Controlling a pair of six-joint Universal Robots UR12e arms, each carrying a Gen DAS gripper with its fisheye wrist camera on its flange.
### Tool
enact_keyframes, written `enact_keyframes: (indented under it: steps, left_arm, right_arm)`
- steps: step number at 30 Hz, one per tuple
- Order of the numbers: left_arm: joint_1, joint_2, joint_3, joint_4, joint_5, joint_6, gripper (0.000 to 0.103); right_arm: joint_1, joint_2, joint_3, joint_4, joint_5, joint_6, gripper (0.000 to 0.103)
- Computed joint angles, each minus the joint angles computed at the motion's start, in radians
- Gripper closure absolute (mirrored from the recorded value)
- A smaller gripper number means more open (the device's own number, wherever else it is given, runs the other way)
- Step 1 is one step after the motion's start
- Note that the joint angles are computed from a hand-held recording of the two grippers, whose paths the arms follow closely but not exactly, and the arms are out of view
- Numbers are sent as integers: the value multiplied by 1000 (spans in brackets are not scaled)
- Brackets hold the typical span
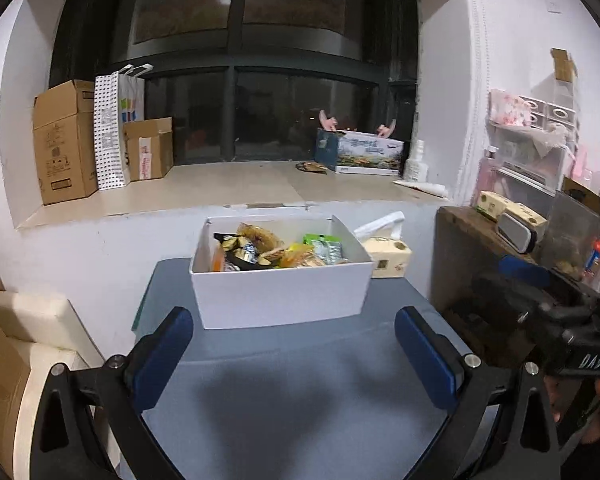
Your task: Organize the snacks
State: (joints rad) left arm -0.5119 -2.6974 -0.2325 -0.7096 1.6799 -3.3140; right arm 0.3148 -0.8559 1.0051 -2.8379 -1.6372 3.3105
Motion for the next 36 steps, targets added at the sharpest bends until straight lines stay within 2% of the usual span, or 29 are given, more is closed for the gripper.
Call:
enact_keyframes:
  steps: [4,8,12,23,36]
  left_arm:
    - [-7,10,-15,14,1,7,0]
    - [-7,9,-9,17,3,2,0]
    - [-7,27,-42,38,17,-2,0]
    - [-1,53,-96,47,21,-22,0]
    - [1,53,-97,24,31,-27,0]
  right_arm:
    - [11,-9,6,12,-49,-36,0]
    - [5,-17,17,-12,-3,-11,0]
    - [11,-14,8,6,-47,-22,0]
    - [13,-22,19,9,-55,-16,0]
    - [17,-23,18,24,-80,-9,0]
